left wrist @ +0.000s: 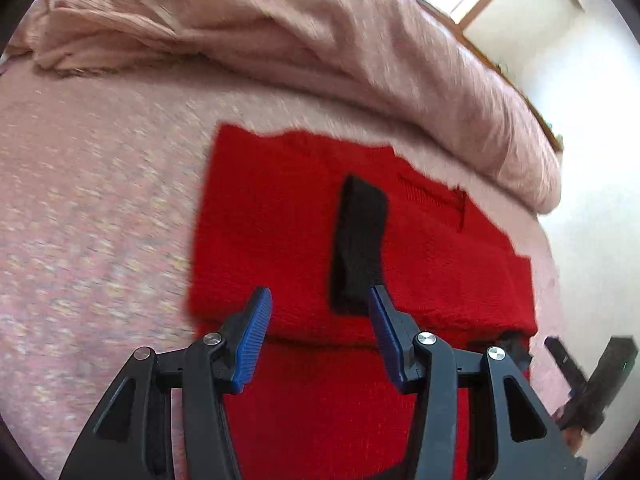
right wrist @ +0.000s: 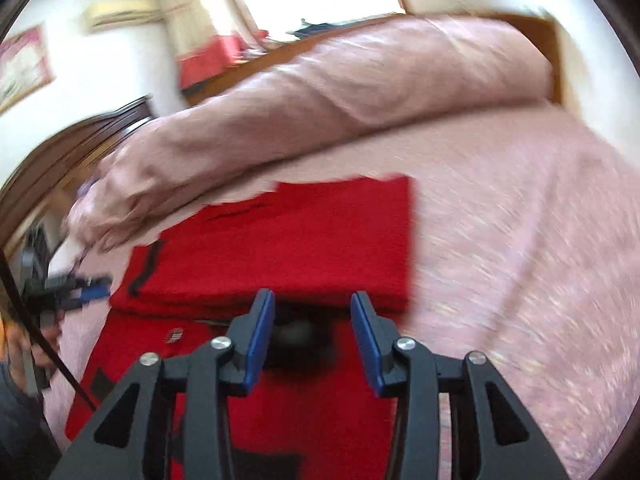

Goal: Fold small clothes

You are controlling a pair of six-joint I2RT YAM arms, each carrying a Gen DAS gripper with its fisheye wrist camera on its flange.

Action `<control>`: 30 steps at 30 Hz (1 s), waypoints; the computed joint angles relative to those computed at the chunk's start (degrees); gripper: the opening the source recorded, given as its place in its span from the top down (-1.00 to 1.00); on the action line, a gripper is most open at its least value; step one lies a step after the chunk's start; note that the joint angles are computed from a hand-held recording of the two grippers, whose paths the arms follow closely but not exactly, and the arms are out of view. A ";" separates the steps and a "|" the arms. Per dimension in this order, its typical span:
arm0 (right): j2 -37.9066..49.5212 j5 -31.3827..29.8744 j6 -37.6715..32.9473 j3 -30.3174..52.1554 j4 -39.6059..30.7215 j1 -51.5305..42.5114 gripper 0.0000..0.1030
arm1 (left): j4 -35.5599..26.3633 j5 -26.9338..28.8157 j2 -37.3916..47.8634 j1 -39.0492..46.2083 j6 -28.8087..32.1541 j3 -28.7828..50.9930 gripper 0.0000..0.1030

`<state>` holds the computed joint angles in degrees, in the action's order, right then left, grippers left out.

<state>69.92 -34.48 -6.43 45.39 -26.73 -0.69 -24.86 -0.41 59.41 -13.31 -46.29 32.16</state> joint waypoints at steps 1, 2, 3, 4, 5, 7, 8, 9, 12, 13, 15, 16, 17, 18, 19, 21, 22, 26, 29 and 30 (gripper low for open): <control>1.20 -1.19 -0.13 0.55 0.61 -1.19 0.19 | 2.25 0.10 2.12 -0.45 -0.27 -0.16 0.14; 1.54 -1.89 0.51 0.13 2.59 -1.68 0.19 | 4.06 0.05 4.00 -0.75 -0.40 -0.10 0.14; 2.07 -1.67 1.61 -0.02 4.36 -1.44 0.19 | 6.29 -0.23 6.48 -0.92 -0.52 0.21 0.14; 2.80 -1.64 2.63 0.01 5.42 -0.86 0.19 | 7.11 -0.80 8.04 -1.15 -0.61 0.59 0.14; 3.33 -1.65 3.79 -0.23 6.51 -0.18 0.19 | 8.01 -1.14 9.58 -1.06 -0.57 0.95 0.14; 4.67 -0.20 5.21 -0.62 7.63 2.12 0.19 | 9.97 -1.05 12.01 -0.50 -0.02 1.69 0.14; 5.72 0.97 5.35 -0.41 7.97 3.39 0.19 | 10.55 -0.97 12.37 -0.41 0.09 1.77 0.18; 6.27 2.19 5.39 -0.31 8.27 4.98 0.19 | 11.07 -1.48 12.17 -0.56 0.02 1.58 0.33; 6.50 5.43 4.31 -0.32 9.86 8.98 0.19 | 10.74 -1.00 9.92 -0.47 -0.67 0.17 1.00; 6.18 6.56 3.73 -0.48 10.50 10.02 0.19 | 11.32 -0.36 8.60 -0.16 -1.26 -0.85 1.00; 5.51 7.16 3.74 -1.20 11.72 10.40 0.21 | 11.90 0.07 6.49 0.16 -2.43 -2.12 1.00; 5.48 6.30 3.92 -1.31 11.75 9.77 0.37 | 11.70 -0.04 5.81 0.06 -2.66 -2.36 1.00; 5.64 4.88 4.09 -1.39 11.75 8.75 0.64 | 11.29 -0.61 5.17 -0.37 -2.89 -2.49 1.00; 5.82 3.42 4.39 -1.41 11.86 7.59 0.72 | 10.55 -1.44 4.42 -1.19 -3.09 -2.47 1.00; 5.87 1.88 4.96 -1.70 12.52 6.18 0.74 | 9.57 -1.91 3.13 -1.66 -3.29 -2.70 1.00; 6.76 -0.80 6.86 -1.56 13.14 3.52 0.75 | 7.35 -3.22 1.30 -3.01 -3.86 -2.41 1.00; 7.74 -1.92 7.70 -0.98 12.75 2.34 0.76 | 6.63 -3.43 0.68 -3.33 -4.07 -2.27 1.00; 10.22 -2.80 8.21 0.40 12.13 0.19 0.80 | 4.72 -3.03 -1.33 -3.56 -4.34 -1.37 1.00; 10.77 -3.93 8.91 0.61 12.14 -0.35 0.80 | 3.35 -2.54 -3.07 -2.51 -4.09 -0.91 1.00; 10.97 -3.57 8.85 0.76 12.09 -0.09 0.80 | 3.04 -2.07 -3.53 -1.89 -3.69 -0.91 1.00</control>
<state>80.89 -38.04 2.42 46.15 -14.64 -0.78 -21.82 -2.47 55.88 -15.20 -49.98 31.25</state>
